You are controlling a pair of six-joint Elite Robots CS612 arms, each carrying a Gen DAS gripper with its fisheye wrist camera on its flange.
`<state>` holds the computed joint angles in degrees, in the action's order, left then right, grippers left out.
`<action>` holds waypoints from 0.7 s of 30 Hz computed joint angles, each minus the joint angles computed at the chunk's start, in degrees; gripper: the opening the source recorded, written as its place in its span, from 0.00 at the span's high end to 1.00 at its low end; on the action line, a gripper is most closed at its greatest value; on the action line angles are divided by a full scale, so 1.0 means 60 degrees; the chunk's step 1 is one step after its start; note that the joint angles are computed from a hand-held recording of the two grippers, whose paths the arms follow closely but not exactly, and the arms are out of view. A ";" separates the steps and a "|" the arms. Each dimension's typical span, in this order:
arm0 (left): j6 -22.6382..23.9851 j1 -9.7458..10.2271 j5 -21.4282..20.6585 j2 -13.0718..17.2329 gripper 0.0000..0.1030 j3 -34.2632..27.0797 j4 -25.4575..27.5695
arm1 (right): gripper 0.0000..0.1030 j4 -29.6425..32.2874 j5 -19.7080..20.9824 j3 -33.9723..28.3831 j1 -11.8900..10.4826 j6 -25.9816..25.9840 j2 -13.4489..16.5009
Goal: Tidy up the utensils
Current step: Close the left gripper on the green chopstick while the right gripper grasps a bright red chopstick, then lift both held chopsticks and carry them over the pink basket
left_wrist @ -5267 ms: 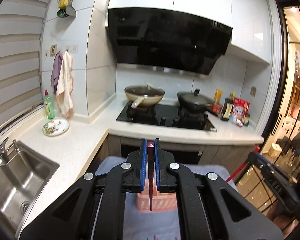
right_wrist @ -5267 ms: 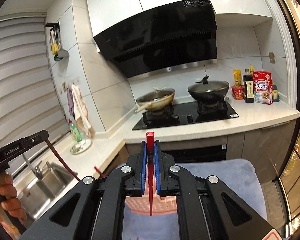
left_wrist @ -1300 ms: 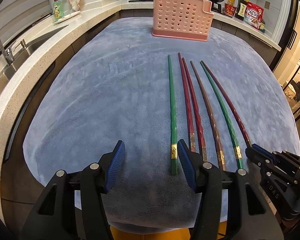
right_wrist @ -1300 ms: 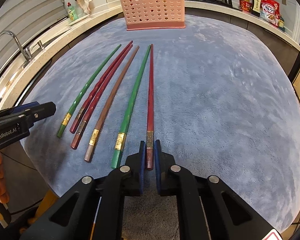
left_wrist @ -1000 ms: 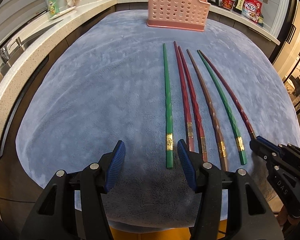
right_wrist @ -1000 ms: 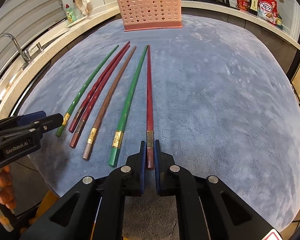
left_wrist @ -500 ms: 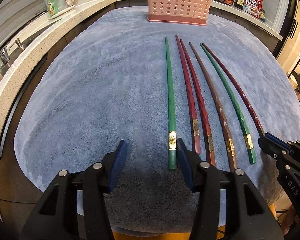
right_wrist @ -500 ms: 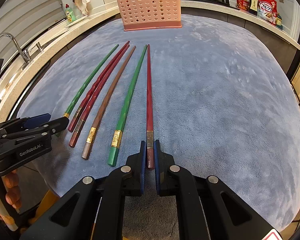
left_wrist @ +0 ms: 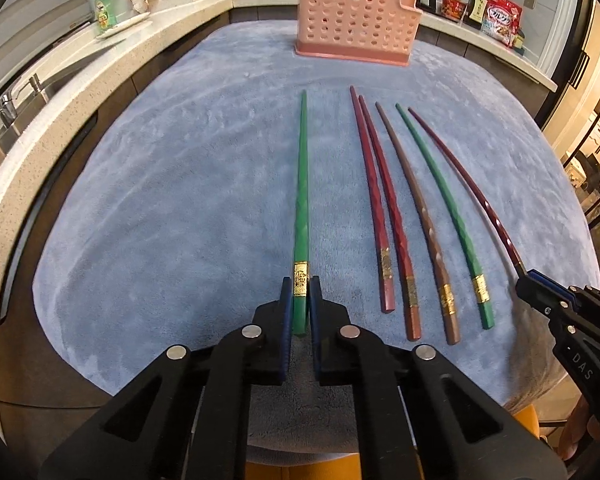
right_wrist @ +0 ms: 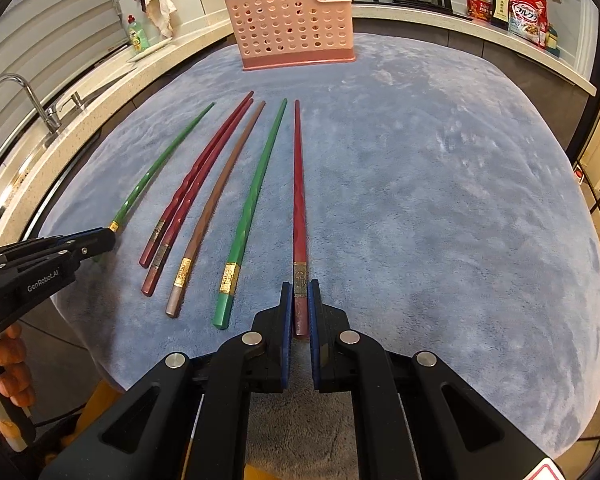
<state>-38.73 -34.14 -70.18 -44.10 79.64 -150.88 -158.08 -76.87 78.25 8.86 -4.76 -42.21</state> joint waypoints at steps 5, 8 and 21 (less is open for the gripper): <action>-0.0044 0.0029 -0.0011 -0.0160 0.93 0.0051 -0.0214 | 0.93 -0.0319 0.0129 0.0101 -0.0080 0.0139 -0.0152; -0.0036 0.0045 0.0057 -0.0268 0.93 0.0077 -0.0375 | 0.93 -0.0587 0.0238 0.0117 -0.0128 0.0231 -0.0258; 0.0447 0.0231 0.0541 -0.0463 0.93 -0.0471 -0.0928 | 0.93 -0.1501 0.0508 -0.0784 -0.0359 0.0746 -0.0259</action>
<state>-36.05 -32.76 -66.93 -46.88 76.82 -156.45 -167.08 -73.83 73.55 6.70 -0.29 -43.76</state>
